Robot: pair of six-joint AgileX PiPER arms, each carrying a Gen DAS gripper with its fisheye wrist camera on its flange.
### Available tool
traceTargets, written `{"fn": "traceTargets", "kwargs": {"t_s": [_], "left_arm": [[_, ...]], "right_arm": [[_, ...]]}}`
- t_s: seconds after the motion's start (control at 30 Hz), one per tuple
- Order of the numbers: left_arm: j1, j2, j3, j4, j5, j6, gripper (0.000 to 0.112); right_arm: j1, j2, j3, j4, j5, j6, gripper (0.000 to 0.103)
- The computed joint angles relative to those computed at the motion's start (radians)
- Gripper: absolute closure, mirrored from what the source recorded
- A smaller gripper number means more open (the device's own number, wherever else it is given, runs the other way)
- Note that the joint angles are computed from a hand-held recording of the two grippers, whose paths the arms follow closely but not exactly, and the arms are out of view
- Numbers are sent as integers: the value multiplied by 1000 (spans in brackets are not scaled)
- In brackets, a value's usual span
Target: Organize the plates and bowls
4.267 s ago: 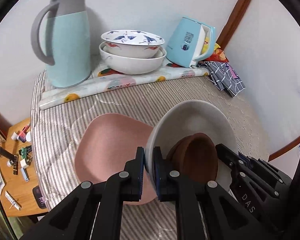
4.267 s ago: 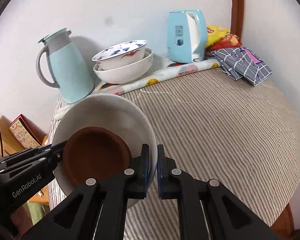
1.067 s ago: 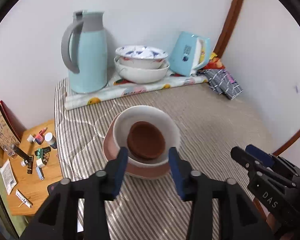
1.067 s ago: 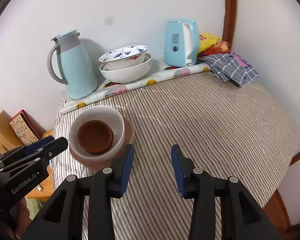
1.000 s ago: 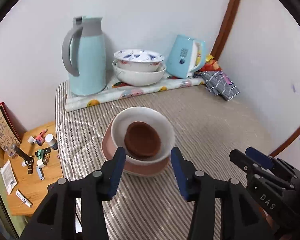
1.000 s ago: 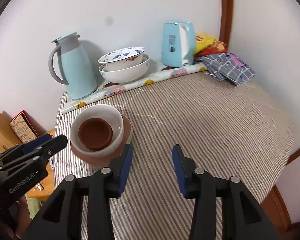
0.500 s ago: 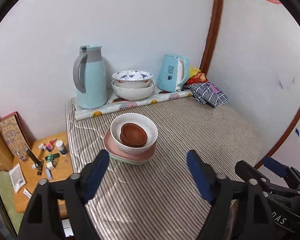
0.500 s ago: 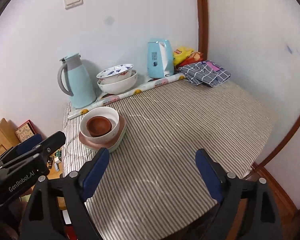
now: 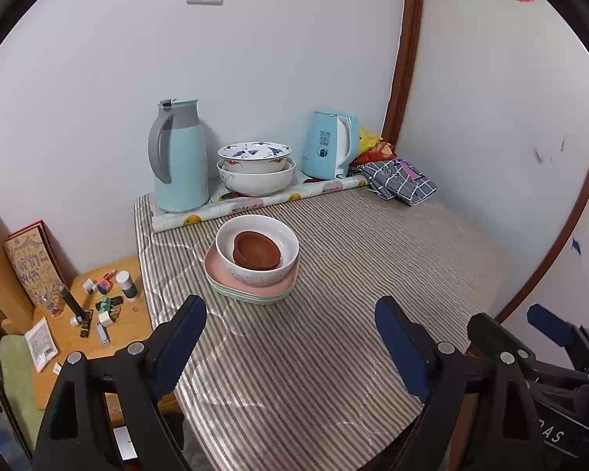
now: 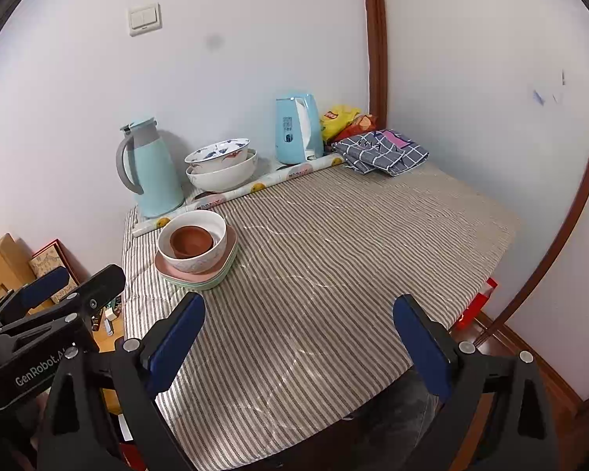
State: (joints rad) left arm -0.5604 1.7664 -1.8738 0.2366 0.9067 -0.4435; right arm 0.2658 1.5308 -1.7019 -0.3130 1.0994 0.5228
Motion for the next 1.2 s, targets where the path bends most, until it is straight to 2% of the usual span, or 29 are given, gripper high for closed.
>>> {"fn": "traceTargets", "kwargs": {"t_s": [1.2], "left_arm": [[-31, -66, 109, 33, -47, -38, 24]], "right_arm": [[33, -59, 52, -74, 25, 55, 6]]}}
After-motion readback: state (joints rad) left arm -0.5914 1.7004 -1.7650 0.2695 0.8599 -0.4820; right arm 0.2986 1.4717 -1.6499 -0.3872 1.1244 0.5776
